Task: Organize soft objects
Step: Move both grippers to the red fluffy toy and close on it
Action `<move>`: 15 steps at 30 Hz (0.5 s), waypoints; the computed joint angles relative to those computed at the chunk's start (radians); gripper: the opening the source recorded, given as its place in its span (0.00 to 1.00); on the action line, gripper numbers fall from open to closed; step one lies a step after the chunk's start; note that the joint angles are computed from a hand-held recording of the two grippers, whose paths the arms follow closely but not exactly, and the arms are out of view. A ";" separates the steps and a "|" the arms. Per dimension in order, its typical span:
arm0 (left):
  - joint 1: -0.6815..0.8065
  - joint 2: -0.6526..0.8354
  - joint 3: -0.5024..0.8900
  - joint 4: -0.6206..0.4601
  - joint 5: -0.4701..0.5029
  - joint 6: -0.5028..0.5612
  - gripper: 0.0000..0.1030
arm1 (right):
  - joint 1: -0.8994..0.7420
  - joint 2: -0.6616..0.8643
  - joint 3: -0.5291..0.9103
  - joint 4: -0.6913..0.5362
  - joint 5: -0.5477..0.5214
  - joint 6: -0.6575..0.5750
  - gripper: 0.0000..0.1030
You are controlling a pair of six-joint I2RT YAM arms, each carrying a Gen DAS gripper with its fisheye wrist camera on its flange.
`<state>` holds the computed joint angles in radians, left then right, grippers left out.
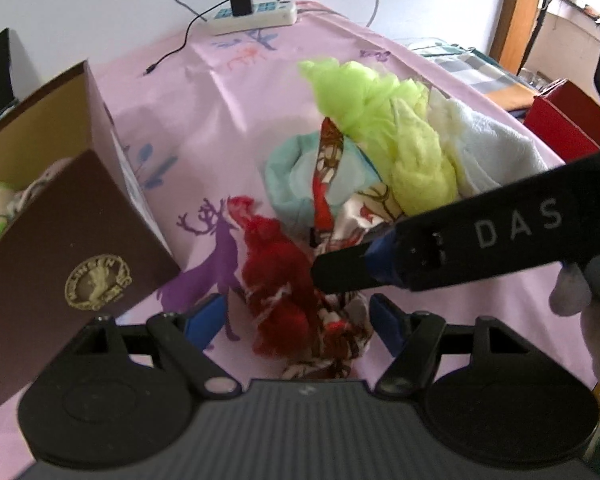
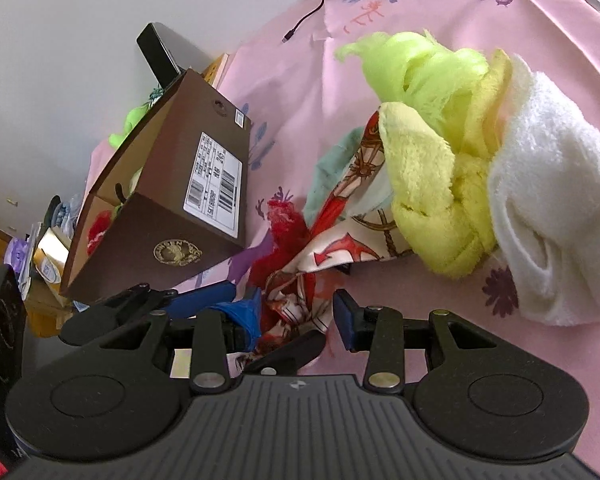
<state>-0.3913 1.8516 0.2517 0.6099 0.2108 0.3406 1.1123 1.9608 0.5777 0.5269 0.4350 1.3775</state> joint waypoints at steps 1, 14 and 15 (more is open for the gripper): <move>0.009 0.004 0.001 0.003 0.015 0.011 0.70 | -0.002 0.001 0.000 0.007 -0.003 -0.002 0.23; 0.301 0.006 0.144 -0.276 0.372 0.106 0.66 | -0.024 -0.080 -0.067 0.187 0.037 -0.161 0.21; 0.310 0.014 0.155 -0.280 0.387 0.100 0.63 | -0.039 -0.063 -0.043 0.178 0.026 -0.176 0.21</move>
